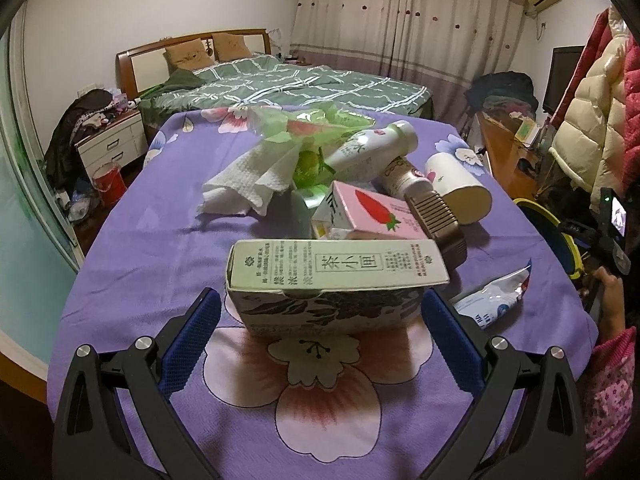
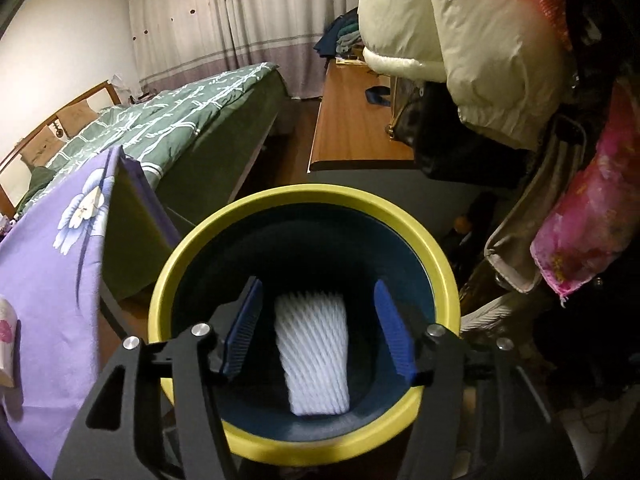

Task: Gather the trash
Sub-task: 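Carry the foam net to the yellow-rimmed bin and open the right tool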

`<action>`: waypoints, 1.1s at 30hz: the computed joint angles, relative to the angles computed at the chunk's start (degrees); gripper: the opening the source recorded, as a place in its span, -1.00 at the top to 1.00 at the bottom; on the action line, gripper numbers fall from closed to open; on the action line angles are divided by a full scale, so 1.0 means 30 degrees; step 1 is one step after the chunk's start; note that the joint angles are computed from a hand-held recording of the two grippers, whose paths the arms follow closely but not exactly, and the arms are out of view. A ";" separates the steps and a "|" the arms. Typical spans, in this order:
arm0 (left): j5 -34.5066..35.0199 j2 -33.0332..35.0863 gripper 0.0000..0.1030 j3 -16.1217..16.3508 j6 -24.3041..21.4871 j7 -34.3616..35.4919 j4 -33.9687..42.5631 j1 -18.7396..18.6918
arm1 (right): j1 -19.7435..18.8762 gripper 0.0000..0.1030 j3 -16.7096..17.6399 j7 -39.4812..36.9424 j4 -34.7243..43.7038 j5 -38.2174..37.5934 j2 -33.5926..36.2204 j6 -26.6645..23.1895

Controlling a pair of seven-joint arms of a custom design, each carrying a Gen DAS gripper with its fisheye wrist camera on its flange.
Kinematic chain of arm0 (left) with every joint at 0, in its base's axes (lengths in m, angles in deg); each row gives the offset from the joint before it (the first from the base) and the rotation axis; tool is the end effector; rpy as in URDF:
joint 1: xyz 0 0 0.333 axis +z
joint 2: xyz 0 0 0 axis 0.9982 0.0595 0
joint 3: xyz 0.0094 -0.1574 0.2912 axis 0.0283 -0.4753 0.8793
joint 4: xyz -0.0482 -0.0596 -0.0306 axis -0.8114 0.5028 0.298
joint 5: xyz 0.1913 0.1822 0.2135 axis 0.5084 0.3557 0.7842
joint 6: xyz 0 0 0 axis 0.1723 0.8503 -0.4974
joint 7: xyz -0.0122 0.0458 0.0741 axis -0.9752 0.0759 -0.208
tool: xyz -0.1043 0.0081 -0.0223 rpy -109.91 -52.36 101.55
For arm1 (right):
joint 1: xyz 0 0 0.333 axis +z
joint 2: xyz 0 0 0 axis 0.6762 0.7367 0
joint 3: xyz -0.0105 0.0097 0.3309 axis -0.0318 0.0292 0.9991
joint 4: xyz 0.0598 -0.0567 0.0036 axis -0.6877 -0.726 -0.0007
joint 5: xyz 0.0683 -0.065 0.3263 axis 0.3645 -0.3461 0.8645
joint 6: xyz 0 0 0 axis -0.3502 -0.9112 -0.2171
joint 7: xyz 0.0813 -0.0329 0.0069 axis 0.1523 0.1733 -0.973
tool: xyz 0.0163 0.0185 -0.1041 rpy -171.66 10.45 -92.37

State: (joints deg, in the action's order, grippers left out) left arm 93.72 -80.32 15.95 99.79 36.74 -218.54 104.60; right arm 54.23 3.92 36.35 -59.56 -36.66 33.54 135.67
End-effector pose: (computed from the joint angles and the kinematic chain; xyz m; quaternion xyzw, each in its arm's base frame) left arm 0.2774 -0.0511 0.5290 -0.8232 0.4135 -0.2098 0.3276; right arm 0.6755 0.1812 0.4479 -0.6848 0.6207 -0.2204 0.3118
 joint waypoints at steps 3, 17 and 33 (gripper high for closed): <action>-0.0039 0.0111 -0.91 0.0215 0.0322 0.0046 -0.0218 0.0004 | -0.0010 -0.14 0.0092 -0.0078 -0.0611 0.0009 -0.0488 0.0353; 0.0471 0.0295 -0.91 -0.0108 -0.0235 -0.0001 -0.0434 0.0555 | -0.0542 -0.16 0.1059 -0.1087 -0.1761 0.0796 -0.1415 0.1113; 0.1795 0.0422 -0.91 0.0671 -0.1073 -0.1292 -0.1044 0.3162 | -0.0706 -0.16 0.1511 -0.1897 -0.1962 0.1422 -0.1558 0.1331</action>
State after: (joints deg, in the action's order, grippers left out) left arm 99.11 -79.05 17.97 96.57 32.86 -221.67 114.08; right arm 52.12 8.45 30.66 -65.45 -32.39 28.86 139.67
